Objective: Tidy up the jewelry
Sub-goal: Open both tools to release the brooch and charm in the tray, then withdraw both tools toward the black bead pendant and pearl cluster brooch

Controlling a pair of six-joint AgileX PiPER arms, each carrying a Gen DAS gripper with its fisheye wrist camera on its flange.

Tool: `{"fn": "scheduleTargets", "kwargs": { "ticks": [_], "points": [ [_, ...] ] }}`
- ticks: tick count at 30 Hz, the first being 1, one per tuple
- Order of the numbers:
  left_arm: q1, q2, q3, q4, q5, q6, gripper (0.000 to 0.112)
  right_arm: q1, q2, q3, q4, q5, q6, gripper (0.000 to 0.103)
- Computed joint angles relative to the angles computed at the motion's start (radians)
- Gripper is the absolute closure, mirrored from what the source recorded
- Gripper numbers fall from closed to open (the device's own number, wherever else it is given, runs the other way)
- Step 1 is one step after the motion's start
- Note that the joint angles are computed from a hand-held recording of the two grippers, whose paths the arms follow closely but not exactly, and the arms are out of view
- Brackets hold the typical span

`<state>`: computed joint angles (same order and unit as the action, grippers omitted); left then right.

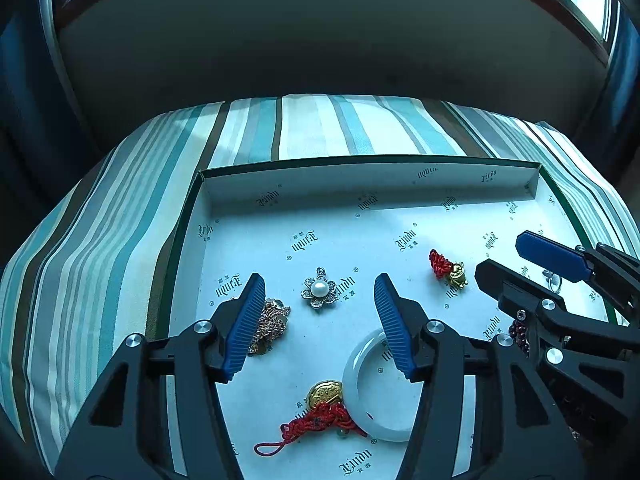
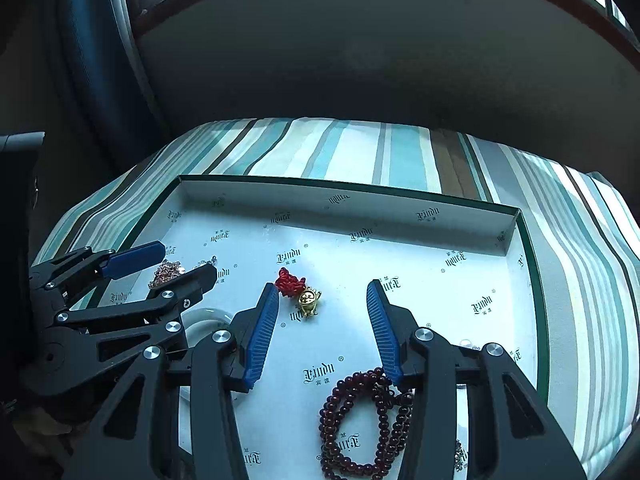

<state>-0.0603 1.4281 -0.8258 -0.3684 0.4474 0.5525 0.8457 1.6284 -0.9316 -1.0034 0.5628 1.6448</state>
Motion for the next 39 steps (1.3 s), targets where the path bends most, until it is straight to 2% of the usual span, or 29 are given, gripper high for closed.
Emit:
{"fn": "scheduleTargets", "kwargs": {
  "ticks": [6, 11, 22, 39],
  "points": [
    [0.030, -0.097, 0.020, -0.021, 0.043, 0.021, 0.046, 0.039, -0.066, 0.015, 0.009, 0.065, -0.011, 0.052],
    [0.076, -0.197, 0.044, -0.059, 0.108, 0.056, 0.045, 0.095, -0.129, 0.048, 0.023, 0.134, 0.008, 0.052],
    [0.154, -0.397, 0.152, -0.077, 0.233, 0.102, 0.045, 0.295, -0.235, 0.163, 0.042, 0.287, 0.175, 0.052],
    [0.311, -0.638, 0.297, -0.099, 0.437, 0.214, 0.045, 0.608, -0.279, 0.266, 0.128, 0.478, 0.421, 0.052]
  ]
}}
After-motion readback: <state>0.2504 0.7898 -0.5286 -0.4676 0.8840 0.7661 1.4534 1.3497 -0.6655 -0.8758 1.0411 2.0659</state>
